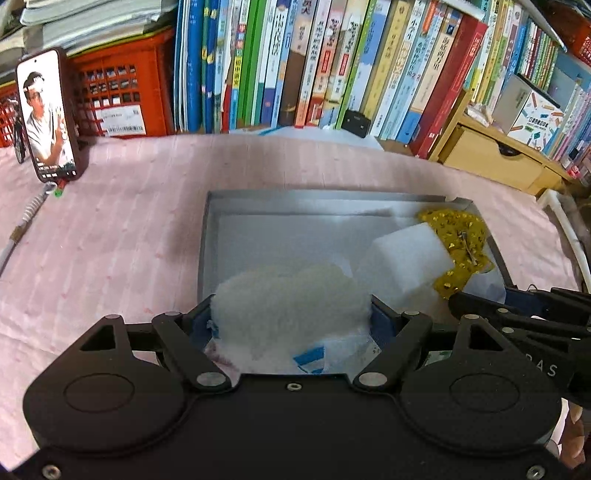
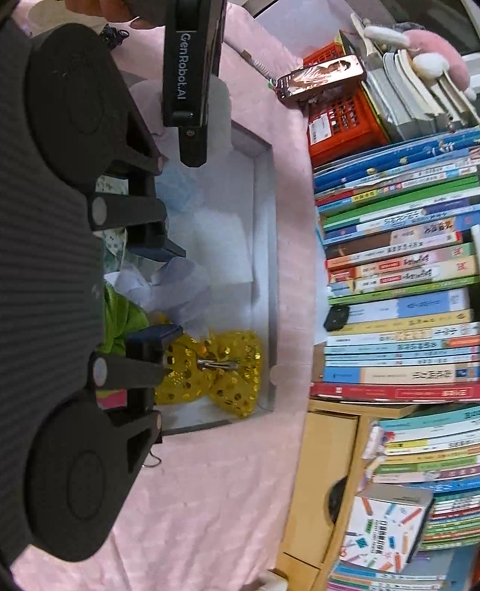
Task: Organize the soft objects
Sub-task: 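Open the left gripper over the box while the right gripper releases the tissue inside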
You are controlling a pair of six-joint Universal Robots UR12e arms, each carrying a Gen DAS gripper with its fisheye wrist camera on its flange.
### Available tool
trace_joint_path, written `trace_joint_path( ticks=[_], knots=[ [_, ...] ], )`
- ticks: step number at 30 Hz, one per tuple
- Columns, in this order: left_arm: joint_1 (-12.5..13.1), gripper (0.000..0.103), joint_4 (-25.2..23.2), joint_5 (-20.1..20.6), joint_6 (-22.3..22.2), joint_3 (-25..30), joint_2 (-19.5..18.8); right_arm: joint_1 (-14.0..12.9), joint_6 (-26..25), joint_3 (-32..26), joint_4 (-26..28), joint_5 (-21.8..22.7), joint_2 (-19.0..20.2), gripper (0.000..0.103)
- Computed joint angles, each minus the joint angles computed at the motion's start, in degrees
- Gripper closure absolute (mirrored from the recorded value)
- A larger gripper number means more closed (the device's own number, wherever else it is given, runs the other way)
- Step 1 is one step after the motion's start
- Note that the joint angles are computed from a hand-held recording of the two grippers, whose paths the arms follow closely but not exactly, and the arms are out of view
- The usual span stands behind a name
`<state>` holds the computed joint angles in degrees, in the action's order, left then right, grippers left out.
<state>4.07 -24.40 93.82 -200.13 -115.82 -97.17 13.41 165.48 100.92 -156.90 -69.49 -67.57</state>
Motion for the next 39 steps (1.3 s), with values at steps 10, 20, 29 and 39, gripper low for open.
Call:
trace_joint_path(
  ticks=[10, 20, 29, 39],
  knots=[
    [-0.2, 0.022, -0.5, 0.2, 0.1, 0.3, -0.8, 0.0, 0.3, -0.4, 1.4, 0.5, 0.5, 0.053],
    [0.1, 0.017, 0.7, -0.9, -0.1, -0.4, 0.1, -0.2, 0.0, 0.4, -0.1, 1.1, -0.3, 0.031],
    [-0.5, 0.014, 4.1, -0.8, 1.2, -2.8, 3.2, -0.6, -1.3, 3.6, -5.8, 2.1, -2.9, 0.026],
    [-1.8, 0.013, 10.1, 0.3, 3.9, -8.0, 8.7, -1.7, -4.1, 10.2, -16.1, 5.9, -7.5, 0.02]
  ],
)
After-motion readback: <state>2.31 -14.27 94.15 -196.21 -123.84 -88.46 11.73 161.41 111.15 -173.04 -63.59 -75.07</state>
